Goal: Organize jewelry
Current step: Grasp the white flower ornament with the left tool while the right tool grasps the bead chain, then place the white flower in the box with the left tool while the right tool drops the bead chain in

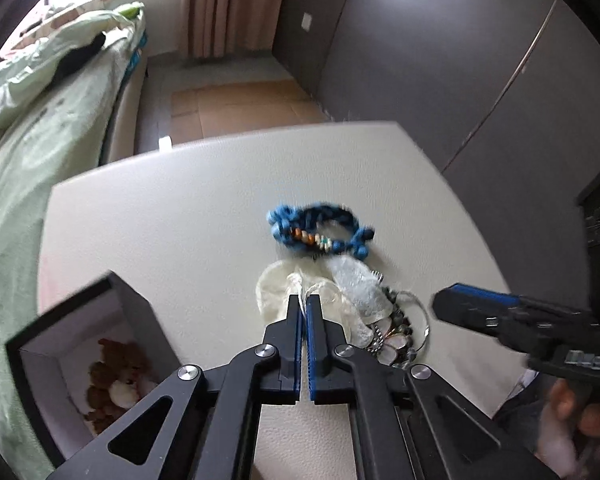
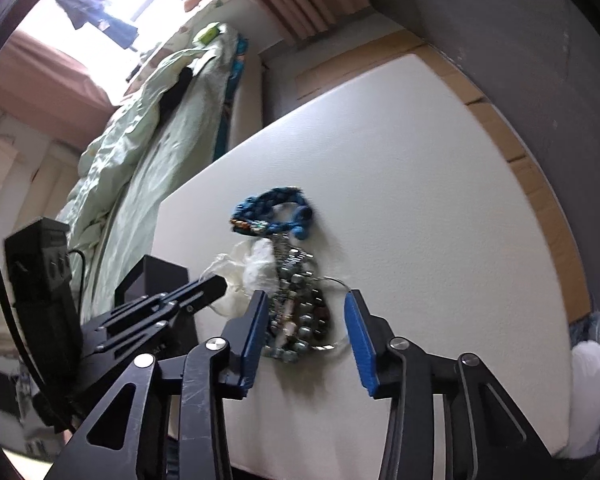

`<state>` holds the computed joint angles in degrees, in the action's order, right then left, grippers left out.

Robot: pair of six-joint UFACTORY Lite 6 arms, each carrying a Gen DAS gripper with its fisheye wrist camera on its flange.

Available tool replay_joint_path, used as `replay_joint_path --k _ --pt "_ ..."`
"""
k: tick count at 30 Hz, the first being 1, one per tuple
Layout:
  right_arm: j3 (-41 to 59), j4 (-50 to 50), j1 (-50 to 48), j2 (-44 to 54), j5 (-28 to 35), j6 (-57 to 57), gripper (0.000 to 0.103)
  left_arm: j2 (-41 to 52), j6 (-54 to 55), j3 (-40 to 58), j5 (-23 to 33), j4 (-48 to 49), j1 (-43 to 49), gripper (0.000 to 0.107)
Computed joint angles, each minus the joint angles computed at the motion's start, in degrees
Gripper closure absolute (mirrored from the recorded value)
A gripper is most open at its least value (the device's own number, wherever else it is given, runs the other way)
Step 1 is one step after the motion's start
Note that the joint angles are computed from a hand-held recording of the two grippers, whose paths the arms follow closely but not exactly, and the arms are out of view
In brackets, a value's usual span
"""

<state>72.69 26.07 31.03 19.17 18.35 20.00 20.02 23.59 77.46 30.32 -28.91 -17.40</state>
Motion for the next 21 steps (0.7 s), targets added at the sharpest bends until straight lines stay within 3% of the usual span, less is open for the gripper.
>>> replay_joint_path --k 11,21 --pt "4.48 8.69 -0.63 5.92 -1.53 -10.89 0.078 -10.08 9.84 -4.99 1.37 -11.20 7.24 0.106" --pt "10.43 2.38 -0.11 12.33 0.59 -6.54 0.080 -10.04 11.83 -4.06 3.52 -14.03 10.96 0.106"
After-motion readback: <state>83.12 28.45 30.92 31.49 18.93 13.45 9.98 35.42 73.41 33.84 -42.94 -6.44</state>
